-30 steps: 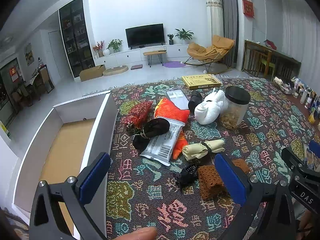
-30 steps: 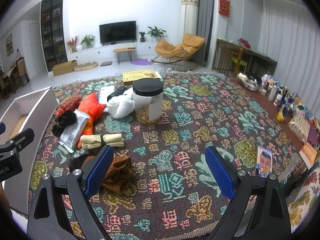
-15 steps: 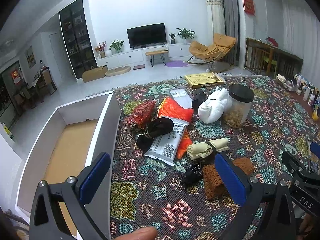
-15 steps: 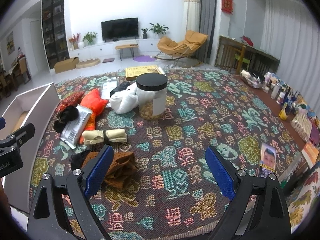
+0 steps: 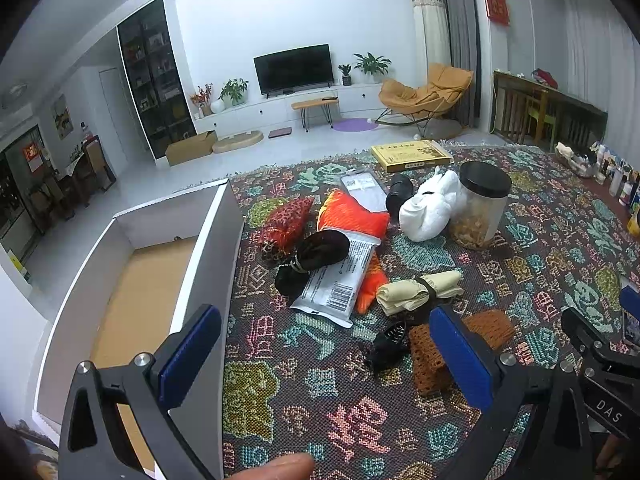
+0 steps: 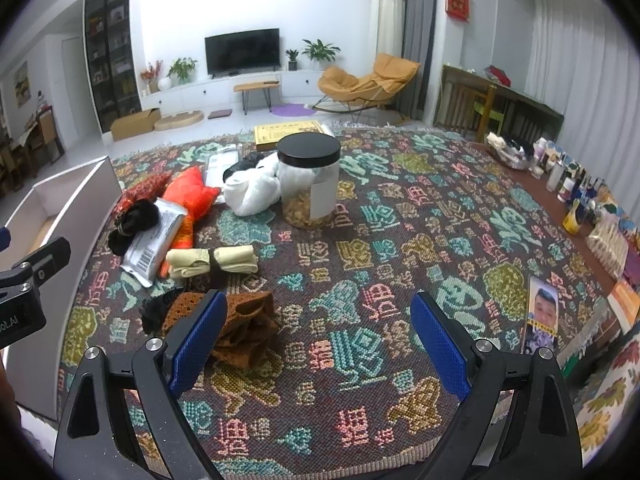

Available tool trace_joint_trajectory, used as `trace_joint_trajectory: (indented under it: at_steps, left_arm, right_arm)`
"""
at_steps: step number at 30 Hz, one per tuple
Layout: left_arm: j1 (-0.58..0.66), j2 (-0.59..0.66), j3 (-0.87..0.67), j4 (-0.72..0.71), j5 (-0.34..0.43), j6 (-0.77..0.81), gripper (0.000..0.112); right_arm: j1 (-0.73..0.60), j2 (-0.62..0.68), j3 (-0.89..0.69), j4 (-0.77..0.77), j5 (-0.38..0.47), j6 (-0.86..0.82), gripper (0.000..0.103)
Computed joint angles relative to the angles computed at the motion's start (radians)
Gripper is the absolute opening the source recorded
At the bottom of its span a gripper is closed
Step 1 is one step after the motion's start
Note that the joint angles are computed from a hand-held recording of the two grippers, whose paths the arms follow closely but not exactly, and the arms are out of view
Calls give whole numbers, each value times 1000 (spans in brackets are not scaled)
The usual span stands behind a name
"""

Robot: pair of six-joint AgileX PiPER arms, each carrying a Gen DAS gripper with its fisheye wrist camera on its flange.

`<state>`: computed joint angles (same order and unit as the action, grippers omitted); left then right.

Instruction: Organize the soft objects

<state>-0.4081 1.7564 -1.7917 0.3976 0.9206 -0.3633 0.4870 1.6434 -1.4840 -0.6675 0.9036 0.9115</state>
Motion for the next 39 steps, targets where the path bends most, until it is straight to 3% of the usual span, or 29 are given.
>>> trace_joint_trajectory:
  at_steps: [6,11,21,26,30,35,39]
  left_arm:
    - [19,3,19,-34,-21,25,103]
    - [110,26,107,-242,-77,187,103]
    - [130,138,253,-247,-165,191,103]
    - [142,159,279,-251,-214,197,103]
    - [175,156,300,-342,-247,254,103]
    - [178,143,346,-333,-317,249,103]
    - [175,143,349,-329,-325,242,103]
  right_arm:
    - [-9,5,18,8,-14,-3,94]
    - [-53,30,84,49,-55,-5,94]
    - [-97,58,168,388,-275,-251,94]
    - [-58,61,175,242,-384,-76,94]
    - [-61,143,95,298,-329,-153,94]
    - [-90,150,130,377,-359,-193,94]
    - [-91,150,121,360,-346,-183,94]
